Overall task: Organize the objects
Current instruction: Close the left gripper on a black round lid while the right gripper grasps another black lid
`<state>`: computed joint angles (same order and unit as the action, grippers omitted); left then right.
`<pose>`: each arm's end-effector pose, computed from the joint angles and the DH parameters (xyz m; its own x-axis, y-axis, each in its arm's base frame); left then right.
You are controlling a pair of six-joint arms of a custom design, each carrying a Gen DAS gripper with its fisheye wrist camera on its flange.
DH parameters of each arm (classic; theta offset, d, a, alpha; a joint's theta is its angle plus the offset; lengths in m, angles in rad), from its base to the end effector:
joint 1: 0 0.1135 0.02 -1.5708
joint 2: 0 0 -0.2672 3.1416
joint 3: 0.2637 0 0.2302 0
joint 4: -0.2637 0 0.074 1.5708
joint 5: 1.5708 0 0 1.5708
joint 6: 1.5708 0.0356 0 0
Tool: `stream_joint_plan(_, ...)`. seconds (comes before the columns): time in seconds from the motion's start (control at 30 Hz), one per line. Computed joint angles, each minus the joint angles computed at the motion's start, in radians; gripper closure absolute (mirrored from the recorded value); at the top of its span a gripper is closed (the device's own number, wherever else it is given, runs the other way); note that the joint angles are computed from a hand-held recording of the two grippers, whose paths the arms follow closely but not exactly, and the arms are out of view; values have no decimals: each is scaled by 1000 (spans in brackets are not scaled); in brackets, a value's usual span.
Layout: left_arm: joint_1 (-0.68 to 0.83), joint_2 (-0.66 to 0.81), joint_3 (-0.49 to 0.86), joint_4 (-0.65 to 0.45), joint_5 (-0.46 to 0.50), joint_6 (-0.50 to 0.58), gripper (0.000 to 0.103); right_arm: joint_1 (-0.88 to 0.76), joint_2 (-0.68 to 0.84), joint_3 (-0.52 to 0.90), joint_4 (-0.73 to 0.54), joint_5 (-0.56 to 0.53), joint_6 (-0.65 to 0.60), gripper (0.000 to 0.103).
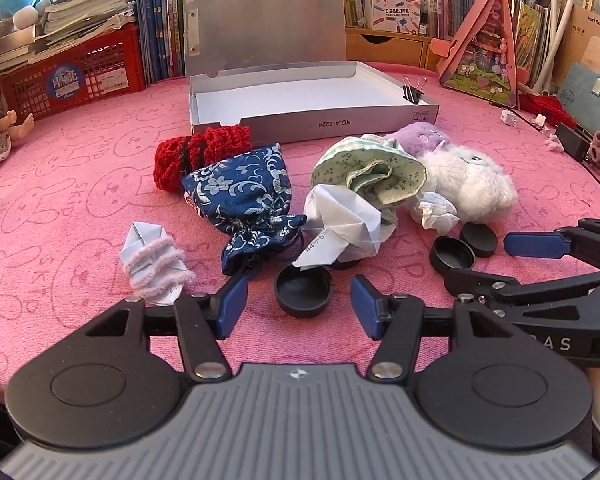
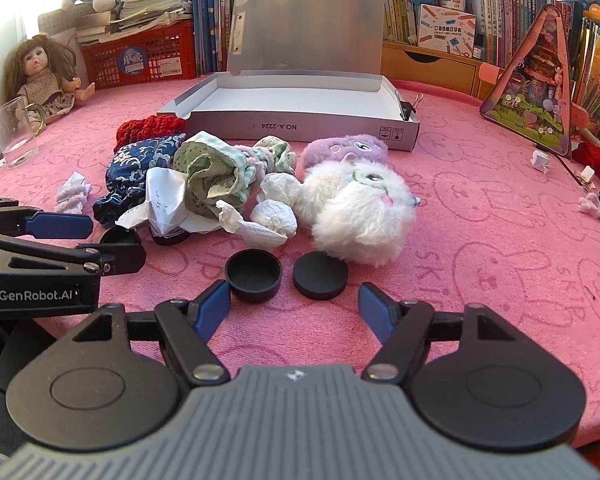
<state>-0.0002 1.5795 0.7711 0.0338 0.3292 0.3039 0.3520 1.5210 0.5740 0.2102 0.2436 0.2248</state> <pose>0.2962 -0.0116 0.1861 -0.5982 0.2833 -0.7496 0.4300 0.9028 -0.0019 0.2523 0.0835 0.1621 -0.6521 -0.0090 -0.7581 -0.0221 0.9997 0.0071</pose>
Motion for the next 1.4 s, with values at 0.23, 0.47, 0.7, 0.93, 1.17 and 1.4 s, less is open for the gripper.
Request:
stream_joint_plan(0.23, 9, 10, 10, -23, 20, 3, 47, 13, -6, -7, 18, -22, -27, 49)
stream_joint_plan(0.47, 17, 16, 12, -23, 34, 1, 53, 18, -12, -15, 42, -52, -51, 64)
stream_joint_plan(0.7, 22, 20, 14, -14, 47, -13, 53, 10, 5, -4, 59, -74, -66, 57)
stream_joint_plan(0.93, 20, 36, 16, 14, 57, -24, 53, -2, 34, 8, 81, -108, -75, 59)
stream_joint_plan(1.17, 32, 31, 20, 2, 78, -28, 65, 8, 21, -18, 130, -120, -113, 66)
stream_joint_plan(1.4, 48, -13, 12, 9, 105, -23, 65, -22, -8, -34, 143, -165, -114, 66)
